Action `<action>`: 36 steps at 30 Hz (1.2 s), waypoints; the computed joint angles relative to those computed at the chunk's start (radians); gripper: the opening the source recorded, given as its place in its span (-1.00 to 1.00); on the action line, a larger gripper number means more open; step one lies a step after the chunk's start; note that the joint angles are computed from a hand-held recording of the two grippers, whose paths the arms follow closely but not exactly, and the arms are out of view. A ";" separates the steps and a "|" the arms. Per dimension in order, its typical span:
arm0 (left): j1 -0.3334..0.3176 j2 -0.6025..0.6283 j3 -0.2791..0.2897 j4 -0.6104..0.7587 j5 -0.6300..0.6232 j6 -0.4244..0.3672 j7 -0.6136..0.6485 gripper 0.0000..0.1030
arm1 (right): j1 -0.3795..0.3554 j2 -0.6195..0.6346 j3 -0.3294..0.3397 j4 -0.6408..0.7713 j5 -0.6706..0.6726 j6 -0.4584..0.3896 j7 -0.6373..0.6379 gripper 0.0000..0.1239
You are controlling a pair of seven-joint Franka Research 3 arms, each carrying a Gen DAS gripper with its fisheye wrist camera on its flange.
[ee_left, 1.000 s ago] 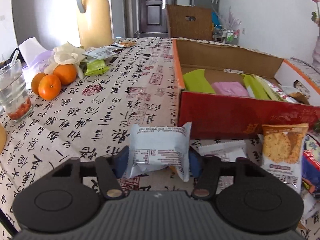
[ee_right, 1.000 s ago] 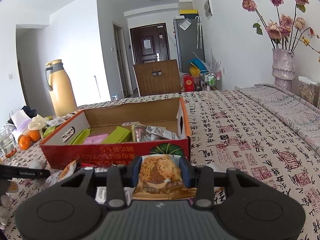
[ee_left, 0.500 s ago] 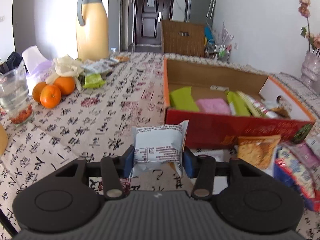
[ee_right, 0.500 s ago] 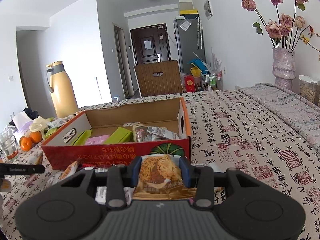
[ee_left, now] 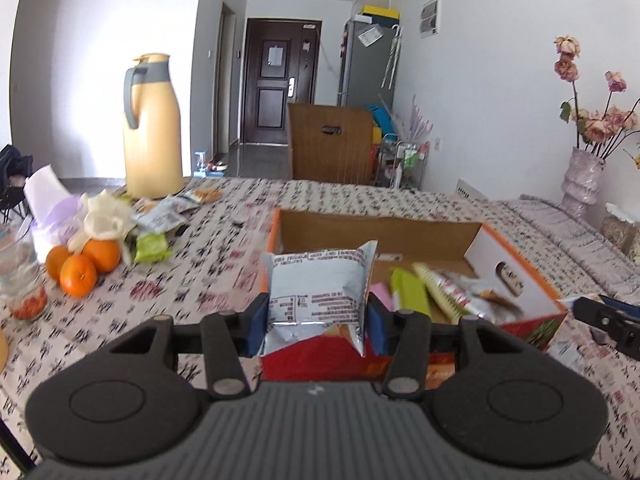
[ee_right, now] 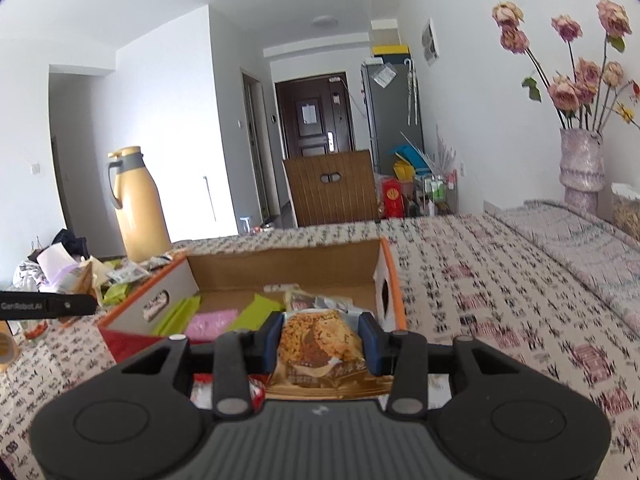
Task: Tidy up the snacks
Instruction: 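Lower both packets into the box and open both grippers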
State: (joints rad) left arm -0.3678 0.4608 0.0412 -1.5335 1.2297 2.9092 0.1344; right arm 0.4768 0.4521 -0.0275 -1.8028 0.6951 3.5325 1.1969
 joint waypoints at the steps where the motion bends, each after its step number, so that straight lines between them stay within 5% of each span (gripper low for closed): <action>1: -0.001 0.008 -0.003 0.015 -0.004 -0.002 0.008 -0.04 | 0.001 0.009 -0.003 0.018 -0.001 -0.003 -0.002 -0.36; 6: -0.004 0.067 -0.020 0.105 -0.093 -0.024 0.110 -0.04 | 0.026 0.057 -0.045 0.109 0.014 -0.044 -0.015 -0.36; 11: -0.018 0.135 -0.014 0.201 -0.201 -0.051 0.209 -0.04 | 0.099 0.128 -0.158 0.217 0.037 -0.121 -0.002 -0.36; 22: -0.035 0.390 -0.032 0.579 -0.506 -0.242 0.522 -0.04 | 0.200 0.323 -0.408 0.460 -0.073 -0.362 0.227 -0.36; 30: -0.056 0.537 -0.001 0.783 -0.636 -0.352 0.621 -0.02 | 0.172 0.374 -0.409 0.524 -0.179 -0.431 0.335 -0.35; 34: -0.070 0.516 0.030 0.735 -0.627 -0.331 0.580 0.29 | 0.143 0.346 -0.359 0.489 -0.227 -0.413 0.337 -0.32; 36: -0.077 0.486 0.050 0.680 -0.601 -0.294 0.537 0.59 | 0.137 0.333 -0.347 0.468 -0.248 -0.398 0.352 -0.08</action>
